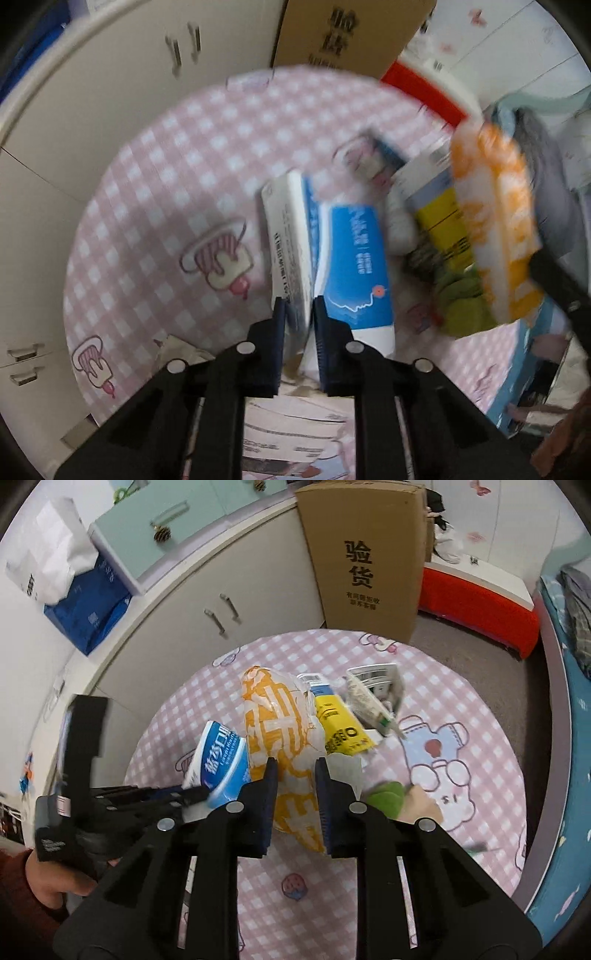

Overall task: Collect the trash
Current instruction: 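Grasp the toothpaste box with the left tool while the right tool grasps the orange-white bag, then carry both items over the blue bucket and open both tools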

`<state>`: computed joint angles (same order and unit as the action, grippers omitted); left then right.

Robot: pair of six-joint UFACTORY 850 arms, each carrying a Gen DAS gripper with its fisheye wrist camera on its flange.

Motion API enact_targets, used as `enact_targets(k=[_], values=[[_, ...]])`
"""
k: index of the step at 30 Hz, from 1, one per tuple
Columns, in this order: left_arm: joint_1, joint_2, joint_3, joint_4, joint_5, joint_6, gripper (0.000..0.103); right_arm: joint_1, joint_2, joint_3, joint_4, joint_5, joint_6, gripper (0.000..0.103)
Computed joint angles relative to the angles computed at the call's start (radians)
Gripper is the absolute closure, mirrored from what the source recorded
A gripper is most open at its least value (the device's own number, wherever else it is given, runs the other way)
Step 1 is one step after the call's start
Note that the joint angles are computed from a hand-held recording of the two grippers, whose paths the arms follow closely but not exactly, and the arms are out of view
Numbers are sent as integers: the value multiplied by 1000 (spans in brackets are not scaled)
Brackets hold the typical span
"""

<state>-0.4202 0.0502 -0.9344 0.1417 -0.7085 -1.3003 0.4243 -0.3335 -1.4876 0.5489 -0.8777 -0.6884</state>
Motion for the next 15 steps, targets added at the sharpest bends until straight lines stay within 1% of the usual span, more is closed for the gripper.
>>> enact_targets(k=[3, 5, 6, 8, 12, 15], values=[[-41, 25, -36, 140, -48, -152, 89, -22, 8, -11, 34, -16, -17, 82], [-75, 32, -80, 232, -97, -236, 89, -42, 7, -31, 70, -37, -31, 82], [-102, 30, -111, 293, -139, -280, 89, -49, 8, -36, 82, -45, -36, 82], [-138, 18, -170, 365, -209, -320, 89, -74, 12, -51, 115, -68, -55, 82], [-195, -27, -280, 454, -275, -362, 89, -139, 13, -89, 173, -126, -91, 82], [-231, -100, -389, 488, -299, -352, 89, -205, 3, -128, 203, -172, -125, 82]])
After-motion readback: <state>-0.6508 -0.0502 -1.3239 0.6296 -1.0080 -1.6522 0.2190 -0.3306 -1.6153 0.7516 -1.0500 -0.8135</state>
